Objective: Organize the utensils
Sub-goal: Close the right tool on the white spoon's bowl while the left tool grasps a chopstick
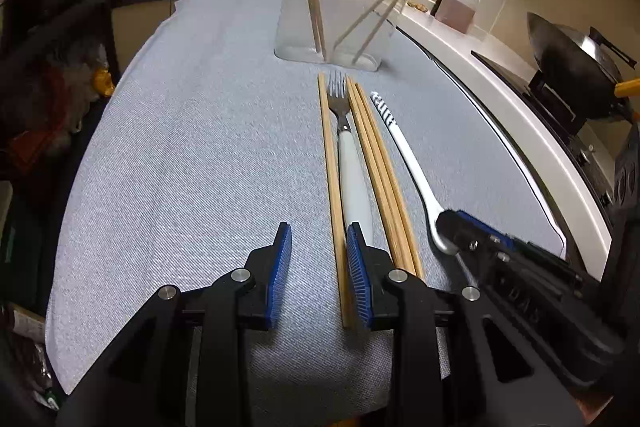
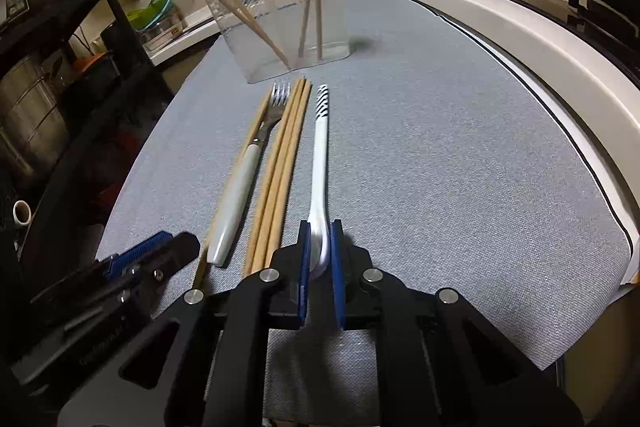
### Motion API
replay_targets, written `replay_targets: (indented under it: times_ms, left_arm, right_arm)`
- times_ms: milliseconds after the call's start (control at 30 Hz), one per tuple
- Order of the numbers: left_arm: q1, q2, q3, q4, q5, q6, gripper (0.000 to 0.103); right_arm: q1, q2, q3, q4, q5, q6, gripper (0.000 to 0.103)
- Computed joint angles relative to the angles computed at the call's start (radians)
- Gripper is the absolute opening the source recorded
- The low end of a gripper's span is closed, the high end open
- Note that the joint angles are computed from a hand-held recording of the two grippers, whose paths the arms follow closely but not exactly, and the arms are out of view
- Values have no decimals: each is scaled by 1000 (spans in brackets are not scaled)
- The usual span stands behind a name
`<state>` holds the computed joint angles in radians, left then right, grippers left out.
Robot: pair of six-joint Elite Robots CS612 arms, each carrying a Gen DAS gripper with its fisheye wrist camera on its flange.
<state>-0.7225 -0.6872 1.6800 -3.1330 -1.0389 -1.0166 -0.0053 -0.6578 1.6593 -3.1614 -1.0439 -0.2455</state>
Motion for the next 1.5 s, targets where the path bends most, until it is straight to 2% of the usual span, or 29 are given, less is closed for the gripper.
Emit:
replay_targets:
  times_ms: [67, 200, 300, 333, 467, 767, 900, 1133, 1500]
  left_arm:
    - [0, 3, -7, 10, -8, 10, 29]
    - [-8, 3, -28, 84, 27, 42, 26]
    - [-10, 0, -32, 130, 54, 43, 8]
    - [-10, -3, -30, 143, 66, 28, 6]
    - [-8, -10, -17, 153, 84, -21, 6]
    - [-12, -9, -19, 165, 103, -13, 6]
    - [-11, -8, -19, 164, 103, -12, 6]
    - [-14, -5, -19, 161, 116, -15, 6]
    - [-24, -1, -25, 181, 151, -11, 6]
  right_arm:
    - [-3, 4, -5, -13, -12, 6, 6]
    - [-9, 13, -17, -36, -37, 1, 6]
    - [-12, 18, -21, -54, -56, 0, 6]
    - [-14, 19, -22, -58, -60, -3, 8]
    - [-20, 24, -26, -50, -40, 0, 13]
    - [-34, 25, -23, -38, 16, 51, 16]
    - [-36, 23, -16, -42, 30, 53, 21]
    - [-28, 14, 8, -60, 19, 31, 23]
    - [-14, 16, 30, -153, -43, 2, 20]
